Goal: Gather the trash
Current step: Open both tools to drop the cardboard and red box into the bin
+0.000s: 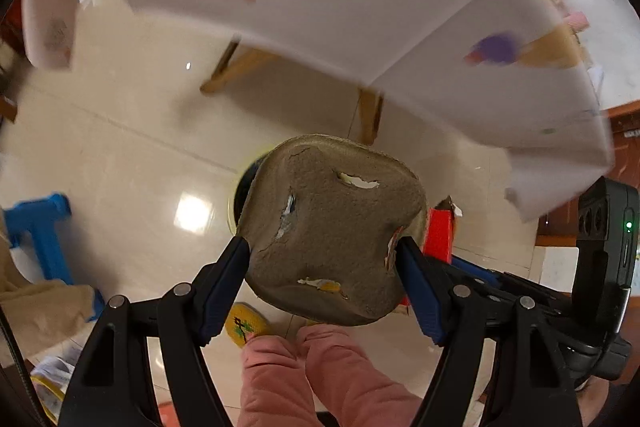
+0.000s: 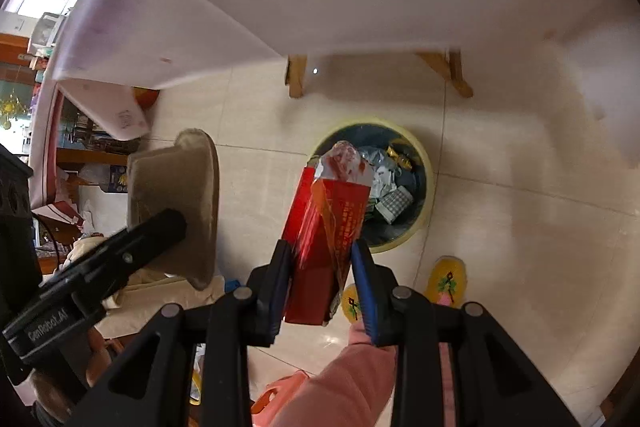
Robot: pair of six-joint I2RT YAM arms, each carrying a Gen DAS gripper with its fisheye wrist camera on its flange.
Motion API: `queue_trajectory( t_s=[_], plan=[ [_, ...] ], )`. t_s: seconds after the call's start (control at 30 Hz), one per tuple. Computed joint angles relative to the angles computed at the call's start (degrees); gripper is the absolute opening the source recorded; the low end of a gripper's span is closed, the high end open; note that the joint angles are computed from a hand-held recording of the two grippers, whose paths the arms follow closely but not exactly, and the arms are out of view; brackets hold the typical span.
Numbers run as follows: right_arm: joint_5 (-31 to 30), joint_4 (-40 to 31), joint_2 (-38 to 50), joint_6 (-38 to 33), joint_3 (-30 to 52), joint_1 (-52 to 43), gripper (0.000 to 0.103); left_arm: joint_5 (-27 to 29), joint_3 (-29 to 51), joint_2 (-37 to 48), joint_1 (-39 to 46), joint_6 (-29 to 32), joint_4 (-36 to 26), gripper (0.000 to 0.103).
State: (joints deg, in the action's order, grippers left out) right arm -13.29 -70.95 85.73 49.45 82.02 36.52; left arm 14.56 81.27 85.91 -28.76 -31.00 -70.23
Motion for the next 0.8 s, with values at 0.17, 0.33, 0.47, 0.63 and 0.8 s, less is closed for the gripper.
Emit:
queue_trajectory(
  t_s=[0.17,0.33,0.47,0.63,0.8],
  plan=[
    [-0.94,13.29,2.28,-3.36,-13.31,-1.97,0.033,-1.93,-10.99,4.43,-1.64,-0.53,11.93,0.074],
    [-1.87,21.36,7.59,-6.26,-18.41,-2.92,0.039,-4.12,-14.41,10.23,-3.03,-0.46,19.29,0.074],
    [-2.49,23.19,10.67,-7.89,-19.53,-3.98,0.042,-4.8,-14.96,12.63,-3.38,-0.69,22.01,0.079],
    [-1.03,23.02,11.55,-7.92,-19.14,-4.57,0.043,-5.52,-15.14,11.58,-3.32,-1.01,21.5,0.085],
    [-0.69,23.36,10.77,-7.0,-18.83,-4.52,0.043,-6.21,-15.82,9.28,-1.87,-0.6,20.23,0.085]
  ],
)
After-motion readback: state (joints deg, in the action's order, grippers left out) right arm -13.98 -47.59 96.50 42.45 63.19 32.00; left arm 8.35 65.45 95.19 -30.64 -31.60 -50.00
